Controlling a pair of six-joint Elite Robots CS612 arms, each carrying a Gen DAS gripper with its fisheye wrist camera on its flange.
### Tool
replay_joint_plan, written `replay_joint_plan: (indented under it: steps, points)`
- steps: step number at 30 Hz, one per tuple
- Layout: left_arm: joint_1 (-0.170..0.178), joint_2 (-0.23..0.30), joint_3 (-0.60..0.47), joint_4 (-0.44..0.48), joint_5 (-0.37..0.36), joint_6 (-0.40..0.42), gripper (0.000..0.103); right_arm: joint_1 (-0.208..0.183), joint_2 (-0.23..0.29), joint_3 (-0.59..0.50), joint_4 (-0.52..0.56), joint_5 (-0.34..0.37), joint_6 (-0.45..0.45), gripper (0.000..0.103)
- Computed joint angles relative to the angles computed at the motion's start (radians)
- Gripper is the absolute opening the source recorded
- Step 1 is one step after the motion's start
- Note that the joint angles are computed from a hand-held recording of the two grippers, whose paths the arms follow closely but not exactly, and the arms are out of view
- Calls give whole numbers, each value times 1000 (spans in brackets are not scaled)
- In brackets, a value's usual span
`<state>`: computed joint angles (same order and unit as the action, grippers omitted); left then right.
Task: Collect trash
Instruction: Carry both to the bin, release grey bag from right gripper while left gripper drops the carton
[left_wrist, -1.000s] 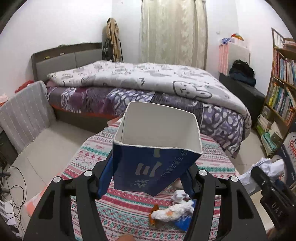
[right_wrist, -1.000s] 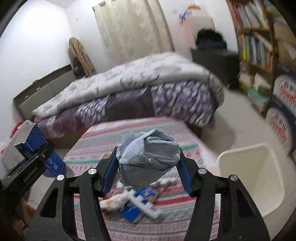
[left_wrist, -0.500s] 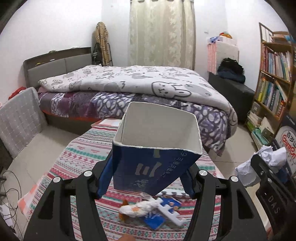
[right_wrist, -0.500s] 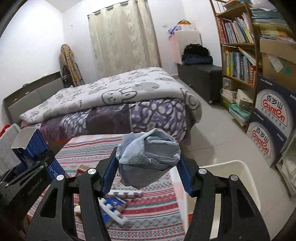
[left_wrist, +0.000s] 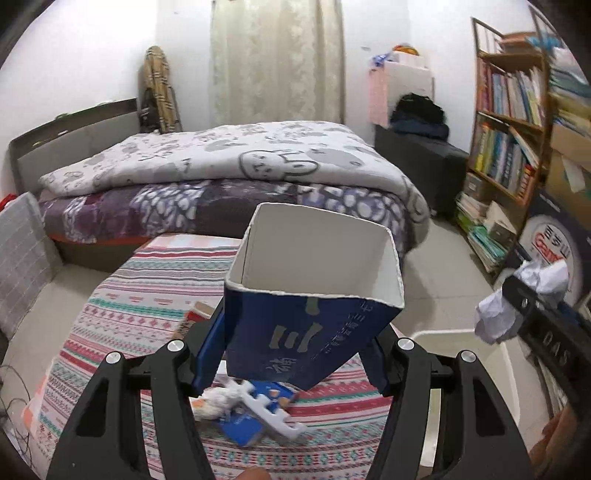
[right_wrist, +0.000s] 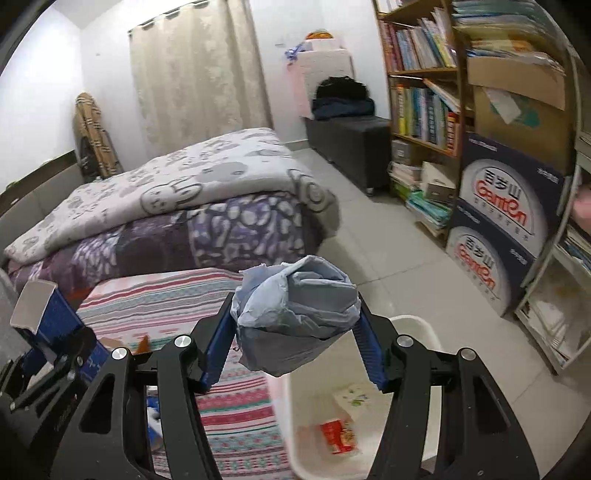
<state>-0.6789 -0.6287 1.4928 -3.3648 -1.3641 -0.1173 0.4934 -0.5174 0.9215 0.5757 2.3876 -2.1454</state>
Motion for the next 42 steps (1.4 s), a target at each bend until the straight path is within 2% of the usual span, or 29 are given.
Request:
replay_joint_plan:
  steps: [4, 6, 7, 11, 22, 30, 33, 34, 36, 42]
  points:
    - [-13, 5, -2, 11, -30, 23, 62, -14, -19, 44, 31, -2, 57, 59]
    - [-20, 7, -5, 24, -54, 29, 62, -18, -18, 50, 71, 8, 95, 71]
    - [-21, 8, -5, 28, -61, 29, 62, -18, -17, 51, 86, 19, 113, 81]
    - [-32, 10, -11, 57, -107, 34, 62, -21, -31, 86, 107, 59, 171, 89]
    - [-66, 16, -17, 102, -197, 83, 63, -46, -95, 219, 90, 55, 296, 94]
    - [-84, 24, -34, 153, -288, 93, 64, -56, -119, 272, 89, 51, 346, 94]
    - [-88, 29, -41, 150, -321, 93, 68, -59, -127, 290, 88, 53, 363, 94]
    - [-89, 30, -42, 147, -330, 92, 74, -60, -131, 299, 86, 54, 372, 95]
    - [-88, 30, -45, 148, -360, 82, 79, -61, -136, 309, 85, 58, 387, 96]
    - [-93, 25, -40, 157, -361, 86, 82, -63, -147, 324, 74, 59, 414, 96]
